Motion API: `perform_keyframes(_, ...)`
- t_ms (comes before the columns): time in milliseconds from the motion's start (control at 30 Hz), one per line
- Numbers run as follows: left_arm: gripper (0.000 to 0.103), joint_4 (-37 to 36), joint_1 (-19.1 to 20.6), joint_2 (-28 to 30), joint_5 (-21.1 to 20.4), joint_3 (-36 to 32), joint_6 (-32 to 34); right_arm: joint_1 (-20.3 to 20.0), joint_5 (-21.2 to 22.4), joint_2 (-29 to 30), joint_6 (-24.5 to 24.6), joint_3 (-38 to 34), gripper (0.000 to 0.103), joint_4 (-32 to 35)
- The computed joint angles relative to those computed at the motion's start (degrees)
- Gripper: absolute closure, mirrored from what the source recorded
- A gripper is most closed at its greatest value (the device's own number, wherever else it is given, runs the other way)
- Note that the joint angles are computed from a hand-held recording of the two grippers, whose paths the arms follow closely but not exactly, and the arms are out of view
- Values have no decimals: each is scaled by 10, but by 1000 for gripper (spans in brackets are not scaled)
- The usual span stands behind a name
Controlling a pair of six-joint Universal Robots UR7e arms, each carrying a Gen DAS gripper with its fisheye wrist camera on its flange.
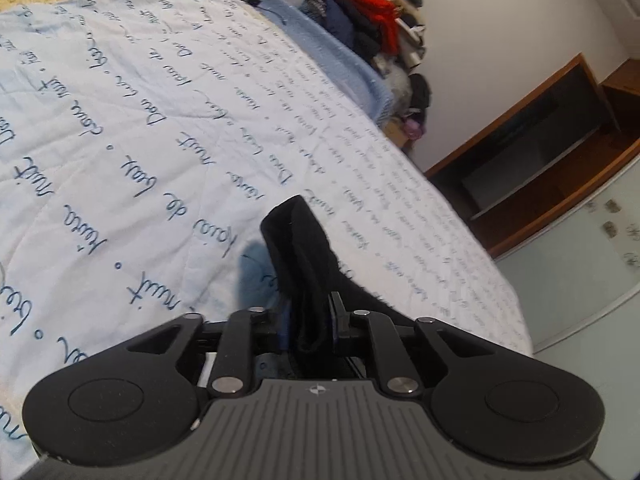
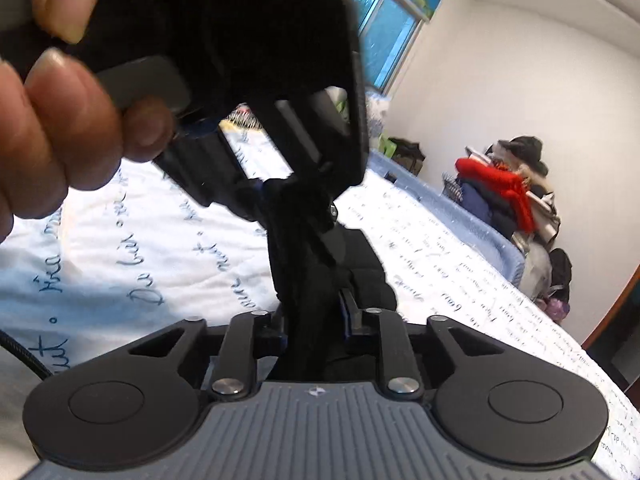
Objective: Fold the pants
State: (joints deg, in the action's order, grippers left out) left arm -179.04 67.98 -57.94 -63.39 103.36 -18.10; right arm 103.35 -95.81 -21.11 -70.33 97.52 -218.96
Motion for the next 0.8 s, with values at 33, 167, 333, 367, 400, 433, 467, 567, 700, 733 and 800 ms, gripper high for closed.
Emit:
perform_keyframes(33,67,-5,3,-1,-5,0,-5,-1,5,-3,6,3,85,-2)
perform_keyframes(167,17,-10,40,-2,-106,-7,-65,-3,16,-12,13,8,85,-8)
perform_keyframes(333,17,38,60,24,-168,-46,-118,-11,33,-22,-1,12,85,-3)
perform_keyframes(367,18,51,59,31,-159,-58,-119,-11,35,-21,-8,12,85,-4)
perform_keyframes(400,24,63,58,39,-152,-71,-116,-12,37,-20,-17,14,85,-6)
perform_keyframes(433,30,69,57,47,-138,-82,-116,-12,37,-20,-20,16,85,-9)
perform_keyframes(467,53,84,56,54,-126,-96,-115,-12,36,-20,-19,17,85,-8)
perform_keyframes(567,84,142,49,70,-78,-131,-97,-13,32,-22,-11,19,85,1)
perform_keyframes(700,85,162,39,72,-43,-138,-85,-7,16,-44,35,32,81,30)
perform_keyframes(733,86,162,37,68,-38,-135,-80,-12,34,-59,60,48,76,37)
perform_keyframes(800,86,157,31,58,-27,-121,-65,-40,113,-117,162,86,74,102)
